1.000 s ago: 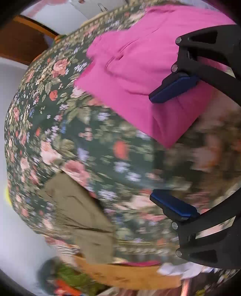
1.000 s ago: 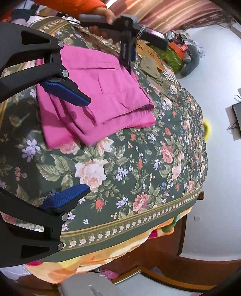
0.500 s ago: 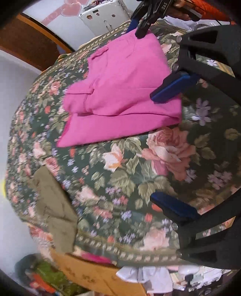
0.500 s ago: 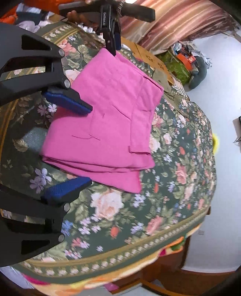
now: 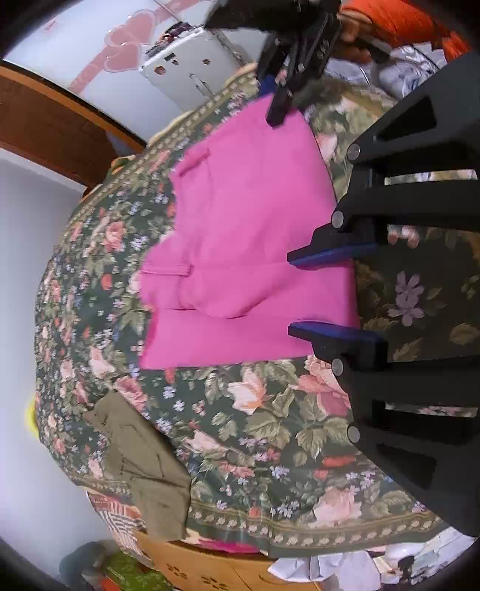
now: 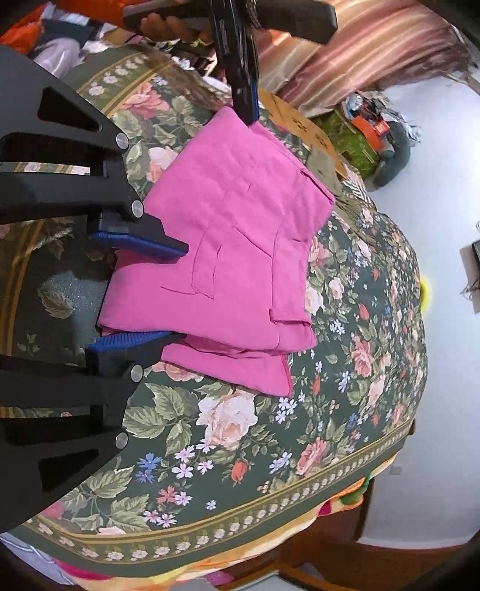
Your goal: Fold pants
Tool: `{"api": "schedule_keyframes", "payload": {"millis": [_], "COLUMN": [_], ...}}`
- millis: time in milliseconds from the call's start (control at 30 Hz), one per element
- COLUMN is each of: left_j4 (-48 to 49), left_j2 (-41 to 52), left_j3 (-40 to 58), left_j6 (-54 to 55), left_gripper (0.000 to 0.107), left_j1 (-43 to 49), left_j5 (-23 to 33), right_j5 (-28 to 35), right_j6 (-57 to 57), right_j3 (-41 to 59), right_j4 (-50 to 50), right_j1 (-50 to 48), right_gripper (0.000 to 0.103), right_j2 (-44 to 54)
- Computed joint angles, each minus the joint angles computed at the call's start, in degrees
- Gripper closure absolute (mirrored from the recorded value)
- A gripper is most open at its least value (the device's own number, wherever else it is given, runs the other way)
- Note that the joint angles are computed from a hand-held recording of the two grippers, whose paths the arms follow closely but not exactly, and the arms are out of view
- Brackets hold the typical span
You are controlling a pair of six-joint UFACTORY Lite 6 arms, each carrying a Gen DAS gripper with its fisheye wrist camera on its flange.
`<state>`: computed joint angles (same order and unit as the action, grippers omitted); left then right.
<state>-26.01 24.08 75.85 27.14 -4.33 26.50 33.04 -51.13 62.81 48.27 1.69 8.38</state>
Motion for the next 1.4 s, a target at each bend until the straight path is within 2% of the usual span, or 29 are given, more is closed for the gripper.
{"api": "schedule_keyframes", "payload": {"millis": [67,167,233,467,600,700,833,933,1100,1167,1200,1233,1267,1300,1333,1400], "left_j4": [0.2,-4.54,0.73,4.73,4.68,4.82,5.75,5.9,6.2,5.25,4.68,4.59,5.14,5.63,5.77,6.64], "left_j2": [0.17,-0.02,-1.05,0.91,5.84,11.91,20.85,30.54,44.25,45.6,44.5,43.88,42.63,40.22,38.31,35.04], "left_j3": [-1.43,-2.2,-3.25,4.7,15.38,24.81,37.05,49.75,68.75,70.13,67.99,66.9,64.84,60.92,57.97,53.2], "left_j6": [0.26,4.29,-0.29,-4.34,-4.54,-5.2,-6.08,-6.91,-9.87,-9.25,-8.24,-7.55,-7.4,-6.73,-5.75,-5.22], "left_gripper": [0.075,0.075,0.074,0.075,0.073,0.068,0.064,0.057,0.056,0.057,0.065,0.07,0.073,0.08,0.082,0.084], "left_j1": [0.53,2.6,2.15,4.24,3.76,2.65,0.56,-0.42,-0.58,-0.59,-0.72,-0.93,-1.23,-1.66,-1.91,-2.58], "left_j5": [-2.45,-1.48,-2.88,1.91,4.85,7.98,11.84,17.61,26.6,27.02,25.7,25.03,23.44,20.61,18.54,14.79], "right_j5": [-0.42,-0.54,-0.21,4.48,7.33,7.13,7.89,9.07,12.3,12.8,12.36,12.08,11.77,11.17,10.36,8.02], "right_j6": [0.18,-0.03,0.03,5.61,5.84,8.15,12.3,14.9,13.87,12.06,10.76,8.99,8.66,7.99,6.12,4.08], "right_j3": [-0.31,-0.43,-0.31,7.0,14.74,21.84,32.1,37.82,43.68,44.28,43.6,42.9,42.86,42.38,41.21,38.91], "right_j4": [-1.18,-1.92,-1.54,-5.41,-4.03,-6.11,-10.04,-11.17,-8.36,-7.31,-6.51,-5.42,-5.5,-5.22,-3.96,-3.27], "right_j1": [0.48,0.33,0.01,-2.05,-3.49,-2.67,-1.53,-1.25,-1.78,-1.83,-1.85,-1.86,-1.74,-1.7,-1.83,-1.42], "right_gripper": [0.072,0.074,0.074,0.073,0.073,0.073,0.067,0.058,0.058,0.059,0.063,0.074,0.077,0.08,0.086,0.088], "right_j2": [-0.41,-0.5,-0.31,1.85,6.3,11.45,20.72,26.61,33.73,34.74,34.41,33.98,33.85,33.44,32.56,30.7]}}
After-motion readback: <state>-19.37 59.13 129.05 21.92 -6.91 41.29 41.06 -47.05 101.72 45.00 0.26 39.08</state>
